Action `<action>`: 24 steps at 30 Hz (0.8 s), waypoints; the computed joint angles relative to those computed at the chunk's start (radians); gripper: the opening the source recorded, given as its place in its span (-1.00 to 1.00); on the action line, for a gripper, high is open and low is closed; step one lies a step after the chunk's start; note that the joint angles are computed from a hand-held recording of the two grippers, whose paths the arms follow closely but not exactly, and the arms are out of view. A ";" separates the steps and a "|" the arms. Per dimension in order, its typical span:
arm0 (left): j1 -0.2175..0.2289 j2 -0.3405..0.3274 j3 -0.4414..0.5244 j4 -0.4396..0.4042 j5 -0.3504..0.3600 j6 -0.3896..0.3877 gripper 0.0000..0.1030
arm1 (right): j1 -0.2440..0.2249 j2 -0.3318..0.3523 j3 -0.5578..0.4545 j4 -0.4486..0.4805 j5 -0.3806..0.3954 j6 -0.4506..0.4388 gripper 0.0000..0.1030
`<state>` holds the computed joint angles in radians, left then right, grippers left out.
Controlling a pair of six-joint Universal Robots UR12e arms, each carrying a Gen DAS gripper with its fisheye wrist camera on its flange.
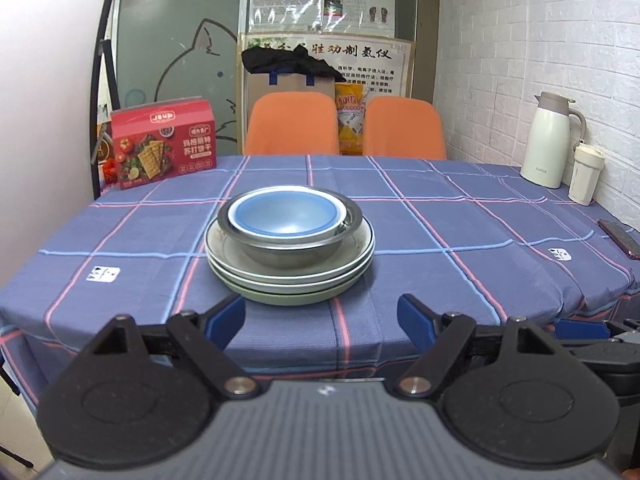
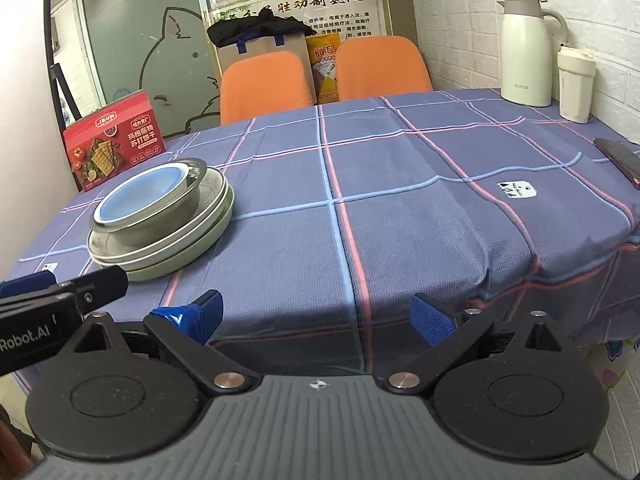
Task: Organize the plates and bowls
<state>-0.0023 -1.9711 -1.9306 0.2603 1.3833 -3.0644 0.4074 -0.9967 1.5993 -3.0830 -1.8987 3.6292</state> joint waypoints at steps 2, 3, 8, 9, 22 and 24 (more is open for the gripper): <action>0.004 0.007 -0.012 0.015 -0.004 -0.002 0.56 | 0.008 -0.002 0.006 -0.004 -0.010 -0.009 0.70; 0.005 0.010 -0.019 0.025 -0.003 -0.004 0.56 | 0.011 -0.003 0.010 -0.008 -0.011 -0.013 0.70; 0.011 0.017 -0.039 0.069 -0.008 0.000 0.56 | 0.022 -0.008 0.023 -0.028 -0.009 -0.036 0.70; 0.011 0.016 -0.039 0.074 -0.006 0.001 0.56 | 0.024 -0.007 0.023 -0.033 -0.013 -0.043 0.70; 0.009 0.017 -0.042 0.073 0.007 0.002 0.56 | 0.048 -0.002 0.024 -0.089 -0.083 -0.086 0.70; 0.009 0.017 -0.042 0.070 0.010 0.005 0.56 | 0.047 -0.003 0.027 -0.089 -0.082 -0.081 0.70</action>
<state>0.0062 -1.9542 -1.9725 0.3301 1.3930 -3.0593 0.4547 -0.9996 1.6259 -3.1721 -1.9806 3.5478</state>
